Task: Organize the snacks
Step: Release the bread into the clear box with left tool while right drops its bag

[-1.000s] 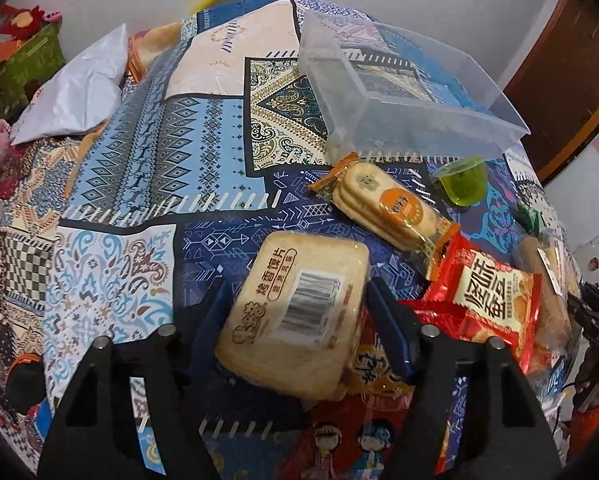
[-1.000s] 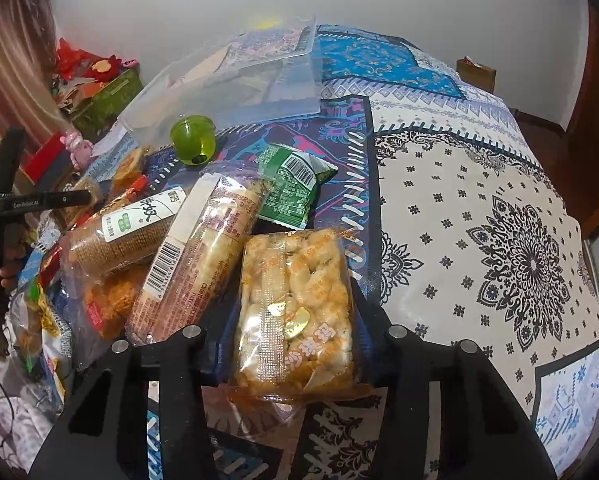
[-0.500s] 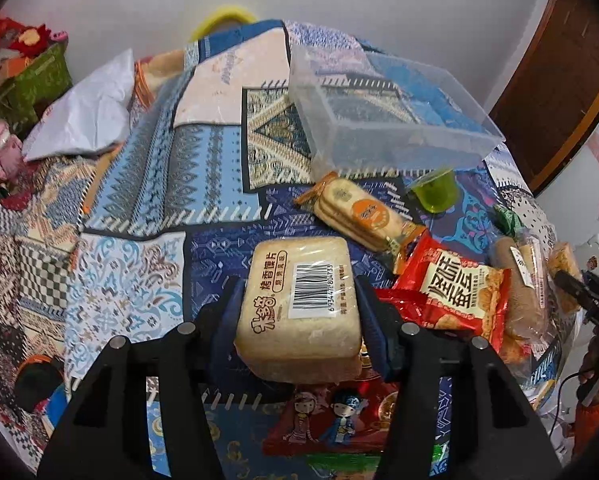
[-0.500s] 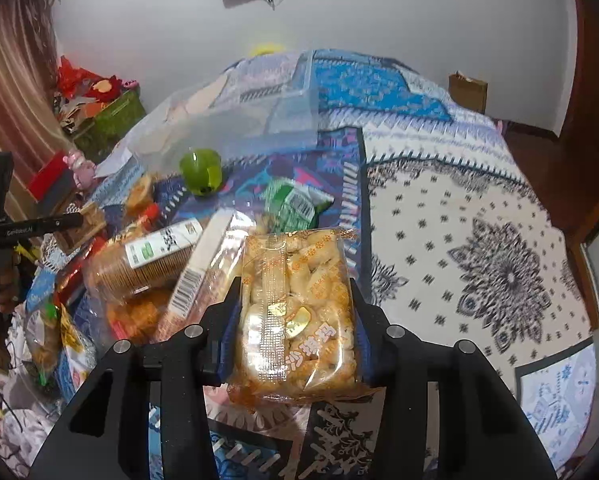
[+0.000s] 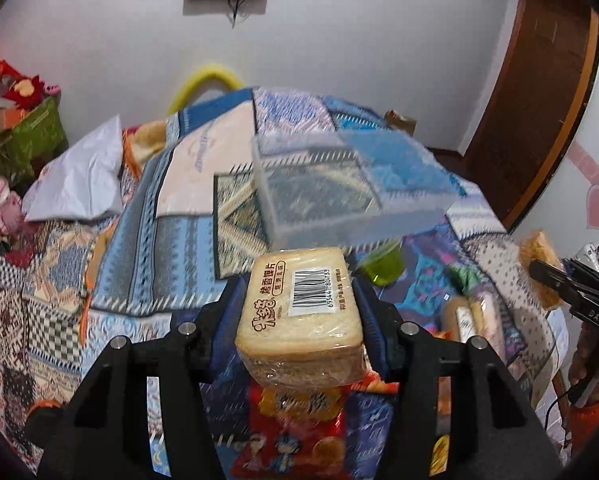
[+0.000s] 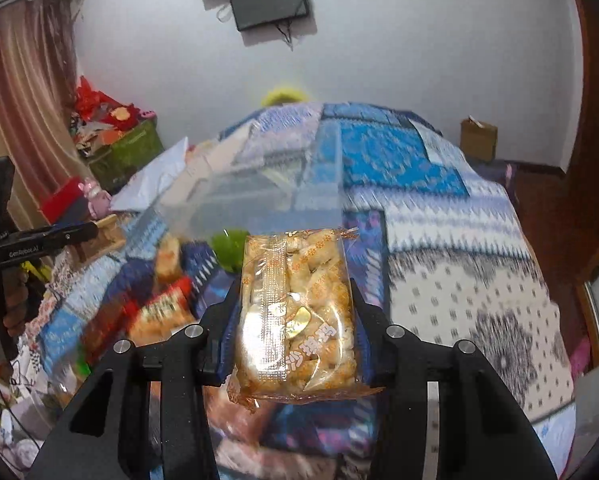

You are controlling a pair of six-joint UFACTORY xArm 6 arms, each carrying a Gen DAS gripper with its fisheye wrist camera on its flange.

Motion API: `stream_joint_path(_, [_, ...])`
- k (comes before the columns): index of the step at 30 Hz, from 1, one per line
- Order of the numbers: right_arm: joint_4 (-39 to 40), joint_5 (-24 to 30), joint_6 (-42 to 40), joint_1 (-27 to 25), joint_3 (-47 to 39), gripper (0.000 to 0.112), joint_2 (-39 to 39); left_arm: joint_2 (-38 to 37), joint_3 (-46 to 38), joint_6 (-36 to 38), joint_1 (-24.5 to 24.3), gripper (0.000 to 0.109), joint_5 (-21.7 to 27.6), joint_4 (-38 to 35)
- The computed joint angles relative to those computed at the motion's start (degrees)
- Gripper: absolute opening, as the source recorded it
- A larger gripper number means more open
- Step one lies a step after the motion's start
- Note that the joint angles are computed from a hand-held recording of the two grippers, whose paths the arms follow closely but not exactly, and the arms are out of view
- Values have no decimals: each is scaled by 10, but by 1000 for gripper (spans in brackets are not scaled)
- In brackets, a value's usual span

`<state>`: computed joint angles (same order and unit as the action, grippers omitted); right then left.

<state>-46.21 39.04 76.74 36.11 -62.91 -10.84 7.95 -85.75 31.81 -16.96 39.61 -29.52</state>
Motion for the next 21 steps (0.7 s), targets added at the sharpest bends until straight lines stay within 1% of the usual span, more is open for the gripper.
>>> stream_joint_path(3, [-11,-10,-16,-11,-37,43,27,13,-24,-5,-10,54,-8,1])
stream_joint_path(4, [-13,-13,-18,-13,-45,43,33,21,-37,-3,-13,44,-7,-3])
stream_joint_path(5, [-13,-23,-26,-20,-60,43,45,30,-52,0,-15,30,-1,-7])
stream_joint_path(6, [-10,-30,-34,-25,-68,43,52,38,-65,-13,-18,17,1,8])
stream_joint_path(7, [-11,-34,-39,-30,-83,43,64,51,-87,-17,-19,17,8,5])
stream_joint_path(8, [-12,-38,-42,-33,-90,43,70,68,-114,-8,-17,17,29,-22])
stream_joint_path(11, [3,-57,-63,-47,-117,43,98,113,-172,-17,-16,17,67,-23])
stream_joint_path(15, [15,-76,-70,-51,-117,43,110,130,-168,-34,-13,18,76,11])
stream_joint_path(17, [28,-86,-75,-54,-108,43,109,127,-152,-37,-8,27,70,21])
stream_joint_path(18, [32,-86,-77,-55,-103,43,107,126,-145,-40,-5,39,66,27])
stream_joint_path(19, [35,-86,-80,-56,-101,43,106,124,-138,-40,0,49,62,30])
stream_joint_path(21, [43,-84,-85,-57,-96,43,106,120,-123,-36,14,52,56,28])
